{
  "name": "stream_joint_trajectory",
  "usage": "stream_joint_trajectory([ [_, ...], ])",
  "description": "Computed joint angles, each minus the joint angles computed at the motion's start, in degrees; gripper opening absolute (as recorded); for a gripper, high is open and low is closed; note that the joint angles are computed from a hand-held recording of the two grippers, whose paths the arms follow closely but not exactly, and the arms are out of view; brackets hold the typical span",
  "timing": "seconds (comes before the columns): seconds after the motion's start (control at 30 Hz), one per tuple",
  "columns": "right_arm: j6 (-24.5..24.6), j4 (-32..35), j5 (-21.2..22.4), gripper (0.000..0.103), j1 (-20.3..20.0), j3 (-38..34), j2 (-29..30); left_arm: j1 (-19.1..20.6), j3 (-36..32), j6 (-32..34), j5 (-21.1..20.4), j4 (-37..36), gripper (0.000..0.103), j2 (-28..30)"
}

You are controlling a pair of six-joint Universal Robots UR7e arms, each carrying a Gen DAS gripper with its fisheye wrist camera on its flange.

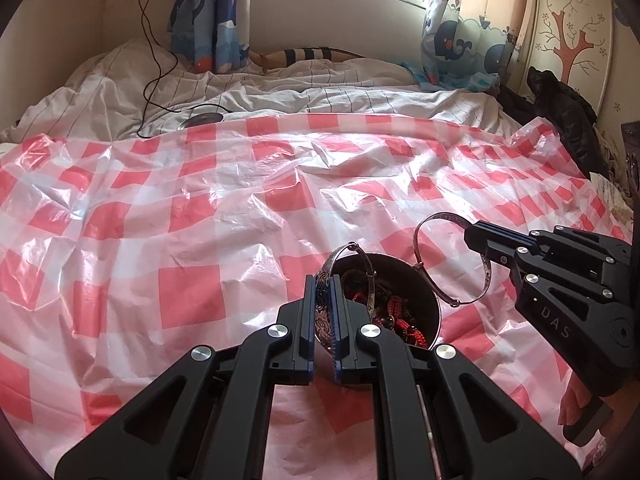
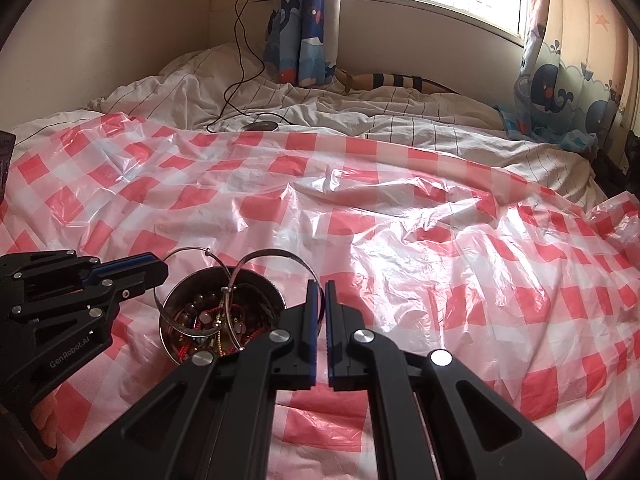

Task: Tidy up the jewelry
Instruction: 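Carry both bangles over the tin with the left and right tools, then lower the bangles into the tin and open both tools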

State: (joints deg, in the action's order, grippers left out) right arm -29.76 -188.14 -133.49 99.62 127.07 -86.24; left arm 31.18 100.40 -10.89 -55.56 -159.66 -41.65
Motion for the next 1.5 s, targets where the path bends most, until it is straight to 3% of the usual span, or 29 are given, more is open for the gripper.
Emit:
stream_joint_trajectory([
  [0.3,0.0,0.72,0.28,0.007,0.14,0.04,0.96,0.86,-1.21,-0.17,-3.9,4.38,0.006,0.95],
  [0.67,2.46,2.06,4.76,0.007,-0.71,-0.28,3.07,3.78,-0.75,-5.95,-2.7,-0.65,0.006,-1.96],
  [0.83,6.07,6.43,5.96,0.007,-2.51,-0.74,4.11,4.92,-2.99,-4.64,-6.7,-0.38,0.02,0.2],
  [0.9,7.28,11.26,6.67,0.025,-3.29,-1.19,3.85,4.88,-2.83,-4.85,-7.85,-0.55,0.022,0.41],
  [1.03,7.11,15.91,4.03,0.029,-1.9,-2.01,4.34,4.7,-2.55,-5.37,-8.1,-0.47,0.027,-0.1],
  [1.17,12.31,22.99,8.78,0.038,-3.04,-3.06,0.41,5.06,-1.7,-7.21,-8.5,-1.43,0.035,-1.52],
  [1.3,12.82,17.66,9.51,0.051,-3.33,-2.48,-0.71,5.63,-1.65,-8.88,-8.71,-1.25,0.04,-1.99],
  [1.5,7.61,8.48,15.26,0.056,-3.62,-0.66,1.06,5.79,-1.33,-9.89,-9.45,-1.24,0.044,-2.18],
])
